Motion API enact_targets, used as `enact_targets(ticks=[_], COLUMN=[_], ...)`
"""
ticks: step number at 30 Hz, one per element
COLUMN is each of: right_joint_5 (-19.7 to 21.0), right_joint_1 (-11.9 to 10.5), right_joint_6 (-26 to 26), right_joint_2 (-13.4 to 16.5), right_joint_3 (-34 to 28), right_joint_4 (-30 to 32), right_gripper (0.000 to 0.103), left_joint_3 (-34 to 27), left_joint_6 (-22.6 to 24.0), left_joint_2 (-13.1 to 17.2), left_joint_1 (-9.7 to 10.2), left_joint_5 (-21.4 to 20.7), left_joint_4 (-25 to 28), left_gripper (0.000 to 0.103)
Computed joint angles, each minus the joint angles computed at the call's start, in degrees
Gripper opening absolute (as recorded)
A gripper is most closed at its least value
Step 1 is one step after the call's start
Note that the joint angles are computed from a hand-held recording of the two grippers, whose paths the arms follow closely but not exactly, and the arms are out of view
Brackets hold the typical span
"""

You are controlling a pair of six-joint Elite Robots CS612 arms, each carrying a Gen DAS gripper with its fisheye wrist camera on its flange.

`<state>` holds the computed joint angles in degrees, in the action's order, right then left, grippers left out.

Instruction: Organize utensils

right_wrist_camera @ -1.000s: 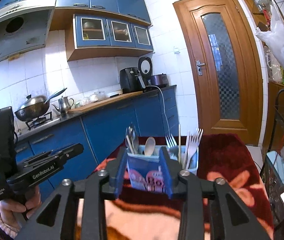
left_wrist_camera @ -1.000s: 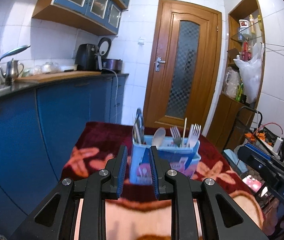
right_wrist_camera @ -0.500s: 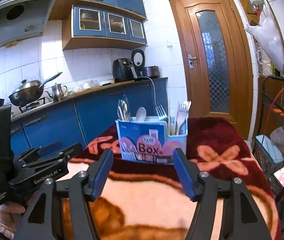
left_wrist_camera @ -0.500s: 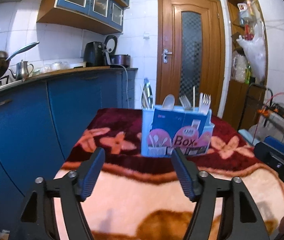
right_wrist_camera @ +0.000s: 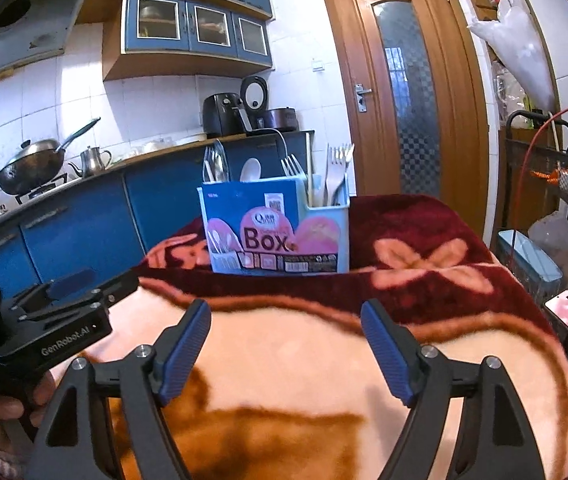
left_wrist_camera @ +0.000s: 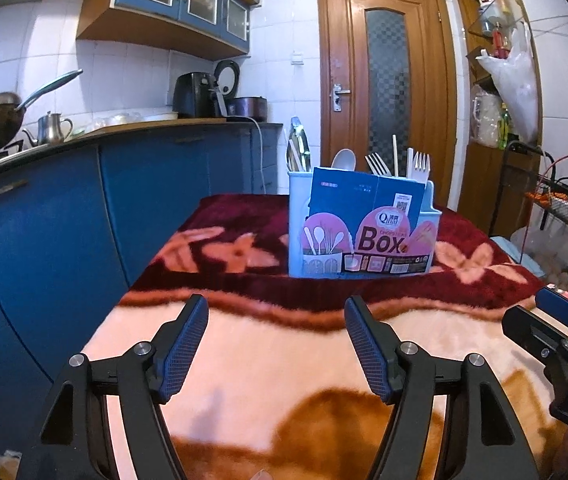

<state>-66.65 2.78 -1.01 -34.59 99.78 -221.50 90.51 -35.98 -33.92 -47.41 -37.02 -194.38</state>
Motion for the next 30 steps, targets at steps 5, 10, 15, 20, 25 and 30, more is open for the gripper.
enact_targets(ticks=[5,10,15,20,25,30], right_joint_5=[-1.4,-1.4,-1.7,-2.6,-3.6,-3.6], right_joint_1=[0.2,0.0,0.0,0.3,0.6,0.6], right_joint_6=[0.0,1.3,2.5,1.5,0.7,0.5], right_joint_2=[0.7,1.1,1.3,1.4,1.5,1.5], right_joint_3=[-0.3,-0.5,-0.5,-0.4,-0.4,-0.4], right_joint_4=[-1.4,-2.4,-3.1,-3.8,-4.4,-4.4], right_gripper=[0.080,0.080,0.080,0.080,0.081,0.081], left_joint_3=[-0.3,-0.7,-0.6,-0.5,-0.5,-0.5], left_joint_6=[-0.8,0.2,0.0,-0.9,-1.7,-1.8], left_joint_2=[0.5,1.0,1.2,1.3,1.3,1.4], left_joint_1=[0.07,-0.10,-0.20,-0.24,-0.30,-0.32], left_joint_5=[-0.3,0.4,1.0,1.5,2.0,2.2], left_joint_4=[0.1,-0.3,-1.2,-1.5,-1.2,-1.0], left_gripper=[0.072,0.072,0.072,0.072,0.072,0.072])
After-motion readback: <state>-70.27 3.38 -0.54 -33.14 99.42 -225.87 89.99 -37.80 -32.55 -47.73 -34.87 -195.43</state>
